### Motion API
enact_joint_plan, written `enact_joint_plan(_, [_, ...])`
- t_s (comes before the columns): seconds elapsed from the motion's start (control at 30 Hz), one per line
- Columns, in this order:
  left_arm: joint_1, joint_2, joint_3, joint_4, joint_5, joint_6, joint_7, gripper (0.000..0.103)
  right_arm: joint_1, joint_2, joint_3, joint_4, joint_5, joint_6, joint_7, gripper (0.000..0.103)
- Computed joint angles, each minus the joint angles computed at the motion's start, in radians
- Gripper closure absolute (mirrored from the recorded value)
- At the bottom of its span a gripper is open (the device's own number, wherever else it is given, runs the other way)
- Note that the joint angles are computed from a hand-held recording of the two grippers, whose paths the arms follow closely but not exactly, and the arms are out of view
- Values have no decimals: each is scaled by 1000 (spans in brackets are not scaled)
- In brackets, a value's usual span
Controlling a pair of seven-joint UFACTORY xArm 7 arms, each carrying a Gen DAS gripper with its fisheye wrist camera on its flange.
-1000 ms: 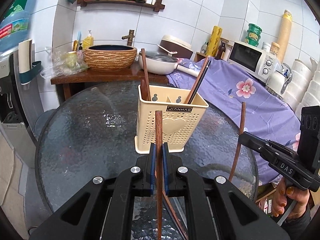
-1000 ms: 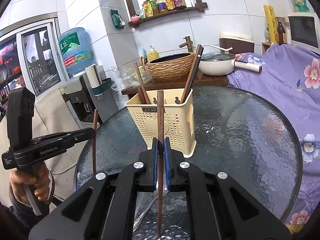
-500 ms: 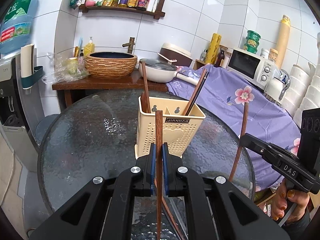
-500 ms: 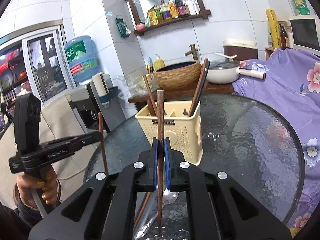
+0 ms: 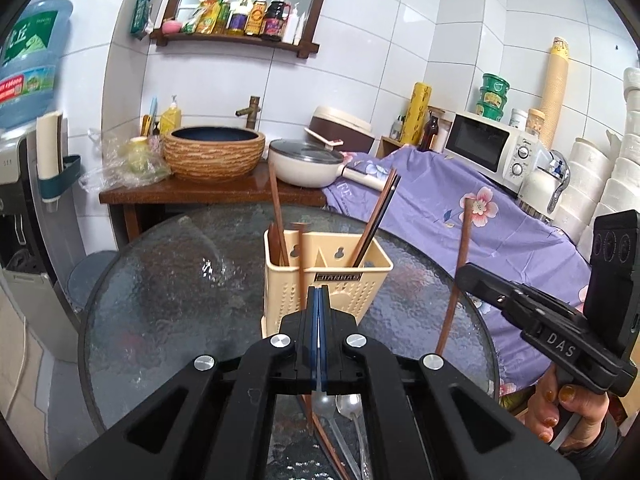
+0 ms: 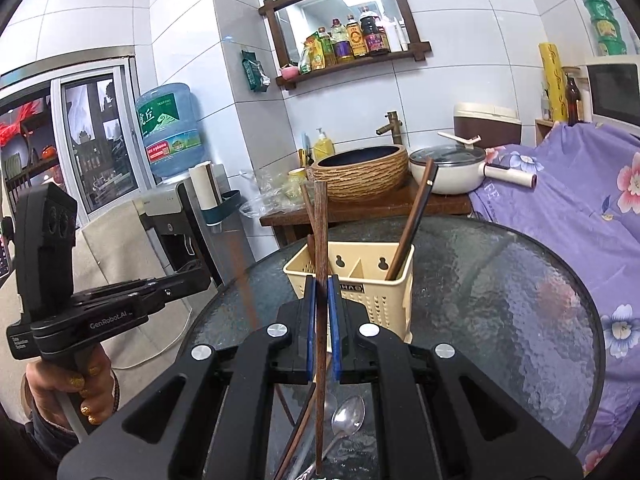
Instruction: Organize utensils
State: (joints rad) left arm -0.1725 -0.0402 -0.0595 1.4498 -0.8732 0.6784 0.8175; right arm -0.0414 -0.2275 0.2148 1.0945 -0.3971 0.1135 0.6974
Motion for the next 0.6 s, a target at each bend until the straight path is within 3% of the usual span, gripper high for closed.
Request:
enact_joint_plan(0.2, [2,22,-6,16,18,-4,-23,103,-17,18,15,21,-58,18,44,96])
enact_joint_plan(0.4, [22,75,-11,40,88,-24,-90,101,10,16,-13,2,-43,26,32,96])
enact_joint_plan(0.43, [28,86,-12,46,107,-28,-110,93,13,14,-17,-2,-39,26,29,96])
enact_joint_plan(0.47, [30,106,-12,57,156,-38,-147,76,13,11,-17,-6,-37,27,28,96])
enact_joint_plan(0.5, [32,121,-14,62,205,-58,-177,66,17,11,-20,-7,-31,29,22,96])
enact_joint_plan(0.53, [30,140,-14,60,267,-105,-229,47,20,10,-23,-11,-25,29,17,96])
enact_joint_plan(0.57, [33,156,-15,65,306,-124,-269,40,18,8,-22,-15,-24,28,18,96])
enact_joint_plan(0.6, [33,180,-12,80,364,-131,-321,40,17,6,-22,-19,-21,30,18,96])
